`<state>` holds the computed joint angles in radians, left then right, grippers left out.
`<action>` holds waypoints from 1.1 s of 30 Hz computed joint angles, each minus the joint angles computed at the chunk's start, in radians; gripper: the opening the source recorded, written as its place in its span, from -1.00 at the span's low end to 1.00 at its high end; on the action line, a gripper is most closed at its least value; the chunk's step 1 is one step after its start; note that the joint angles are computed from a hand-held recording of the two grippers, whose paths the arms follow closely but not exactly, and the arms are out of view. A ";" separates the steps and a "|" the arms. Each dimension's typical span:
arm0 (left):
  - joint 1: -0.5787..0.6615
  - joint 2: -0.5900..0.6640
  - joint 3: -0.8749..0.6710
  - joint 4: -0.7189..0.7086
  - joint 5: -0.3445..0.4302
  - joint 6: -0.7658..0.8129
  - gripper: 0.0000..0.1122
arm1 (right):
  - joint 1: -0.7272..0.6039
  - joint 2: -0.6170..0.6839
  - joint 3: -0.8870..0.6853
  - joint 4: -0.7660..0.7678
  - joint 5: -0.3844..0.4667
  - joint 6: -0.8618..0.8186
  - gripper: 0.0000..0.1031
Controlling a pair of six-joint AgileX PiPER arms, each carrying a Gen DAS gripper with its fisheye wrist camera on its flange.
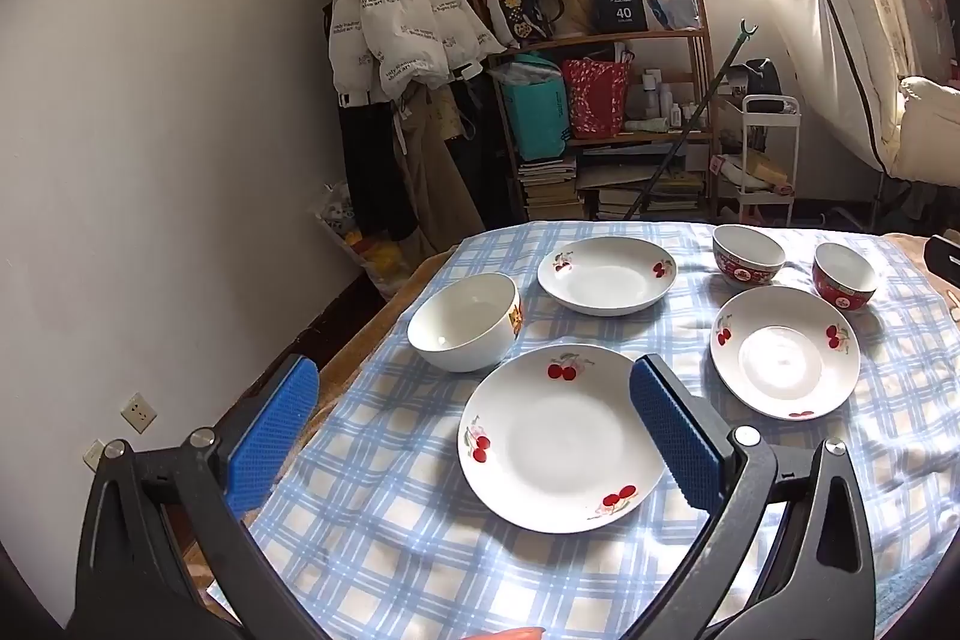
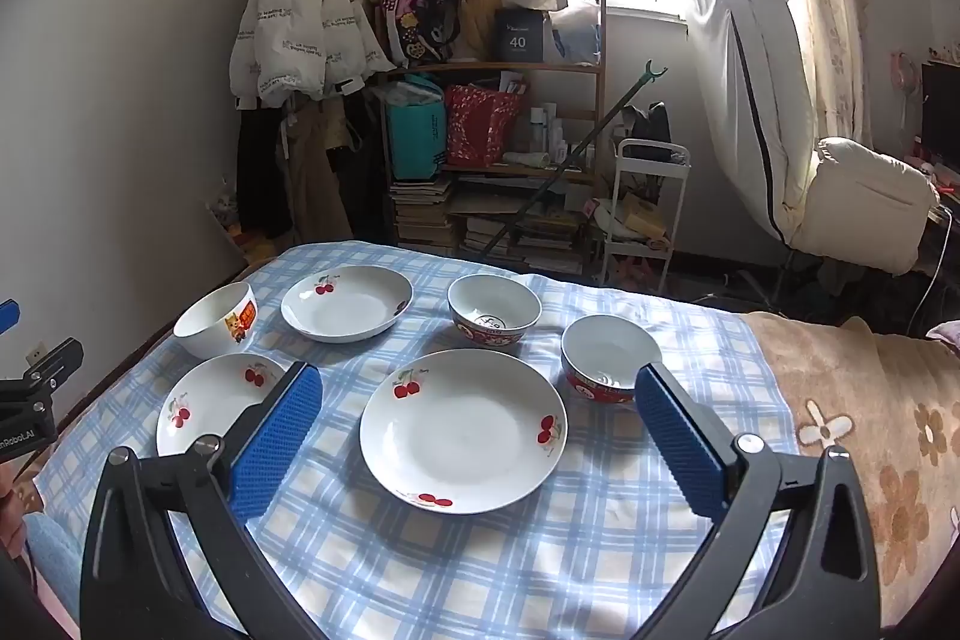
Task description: Organize plates and bowls
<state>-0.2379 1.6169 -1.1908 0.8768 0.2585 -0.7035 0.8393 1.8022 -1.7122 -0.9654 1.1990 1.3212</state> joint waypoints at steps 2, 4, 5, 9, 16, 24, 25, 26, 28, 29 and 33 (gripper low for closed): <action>0.000 0.005 -0.008 -0.045 0.003 0.041 0.82 | 0.000 -0.001 0.003 -0.005 0.001 0.001 1.00; -0.006 0.008 -0.019 -0.070 0.011 0.063 0.82 | 0.000 -0.003 0.006 -0.007 -0.001 0.003 1.00; -0.007 0.006 -0.019 -0.068 0.015 0.061 0.82 | 0.000 -0.004 0.008 -0.007 -0.002 0.006 1.00; -0.003 -0.001 0.003 -0.008 -0.004 0.003 0.82 | 0.000 -0.003 0.010 -0.009 -0.004 0.011 1.00; -0.003 -0.004 0.010 0.028 -0.008 -0.031 0.82 | 0.002 -0.008 0.010 -0.005 0.002 0.009 1.00; 0.004 -0.006 0.009 0.006 -0.015 -0.002 0.82 | -0.002 -0.004 0.008 -0.001 -0.002 0.008 1.00; 0.003 -0.006 0.008 -0.001 -0.013 0.005 0.82 | -0.002 -0.004 0.008 -0.001 -0.002 0.008 1.00; 0.003 -0.007 0.009 0.002 -0.013 0.002 0.82 | -0.002 -0.003 0.008 -0.001 -0.002 0.009 1.00; 0.001 -0.007 0.012 0.021 -0.013 -0.017 0.82 | -0.002 -0.003 0.008 -0.001 -0.002 0.009 1.00; 0.002 -0.007 0.012 0.018 -0.014 -0.014 0.82 | -0.002 -0.003 0.008 -0.001 -0.002 0.009 1.00; -0.001 -0.009 0.011 0.017 -0.010 -0.014 0.82 | -0.002 -0.003 0.008 -0.002 -0.003 0.010 1.00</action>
<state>-0.2384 1.6084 -1.1800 0.8934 0.2482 -0.7178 0.8368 1.7996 -1.7038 -0.9673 1.1962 1.3311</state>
